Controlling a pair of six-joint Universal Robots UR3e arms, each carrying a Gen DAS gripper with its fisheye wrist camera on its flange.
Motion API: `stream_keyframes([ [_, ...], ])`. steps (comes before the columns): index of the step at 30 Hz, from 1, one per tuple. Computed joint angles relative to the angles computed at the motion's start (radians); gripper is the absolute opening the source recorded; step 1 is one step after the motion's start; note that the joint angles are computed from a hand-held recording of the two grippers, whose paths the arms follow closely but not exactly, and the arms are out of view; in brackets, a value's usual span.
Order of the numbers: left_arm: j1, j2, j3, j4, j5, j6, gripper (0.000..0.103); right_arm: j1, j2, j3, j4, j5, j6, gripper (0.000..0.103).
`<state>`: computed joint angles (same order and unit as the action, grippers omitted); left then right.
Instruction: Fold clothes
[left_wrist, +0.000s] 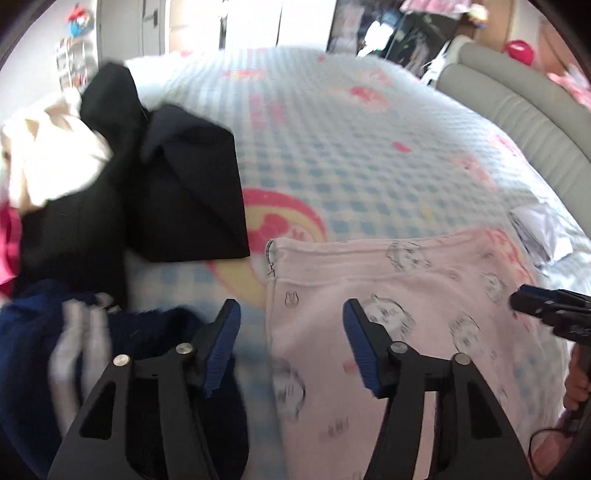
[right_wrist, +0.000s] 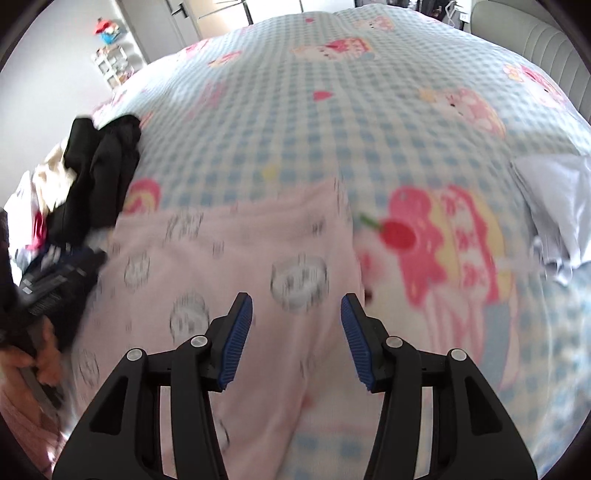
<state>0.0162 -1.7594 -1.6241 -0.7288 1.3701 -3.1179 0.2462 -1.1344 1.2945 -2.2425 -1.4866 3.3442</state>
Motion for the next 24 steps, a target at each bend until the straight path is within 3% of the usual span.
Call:
stream_keyframes([
  [1,-0.007,-0.037,0.032,-0.013,0.018,-0.016,0.041,-0.004,0.028,-0.038,0.012,0.002,-0.001,0.051],
  [3,-0.003,-0.094,0.076,-0.022,0.019,-0.024,0.035,-0.011,0.086,-0.116,0.039,0.006,-0.004,0.051],
  [7,-0.037,-0.150,0.104,0.011,0.097,0.002,0.034,-0.027,0.187,-0.207,0.106,-0.005,-0.028,0.050],
  [10,-0.040,-0.153,0.118,0.013,0.139,0.003,0.034,-0.032,0.215,-0.240,0.122,-0.086,-0.014,0.049],
  [14,0.007,-0.151,0.130,0.047,0.030,-0.032,0.032,-0.059,0.178,-0.208,0.066,-0.049,-0.011,0.052],
  [16,0.008,-0.157,0.150,0.023,-0.034,0.000,0.032,-0.070,0.165,-0.201,0.042,-0.025,-0.017,0.052],
  [18,-0.034,-0.216,0.219,-0.025,0.012,0.019,0.032,-0.072,0.242,-0.298,0.112,0.023,-0.029,0.052],
  [21,-0.071,-0.287,0.294,-0.065,0.150,0.028,0.035,-0.061,0.272,-0.339,0.170,-0.056,0.024,0.050],
  [24,-0.009,-0.177,0.206,-0.066,0.085,-0.010,0.033,-0.067,0.146,-0.183,0.067,-0.103,0.058,0.051],
])
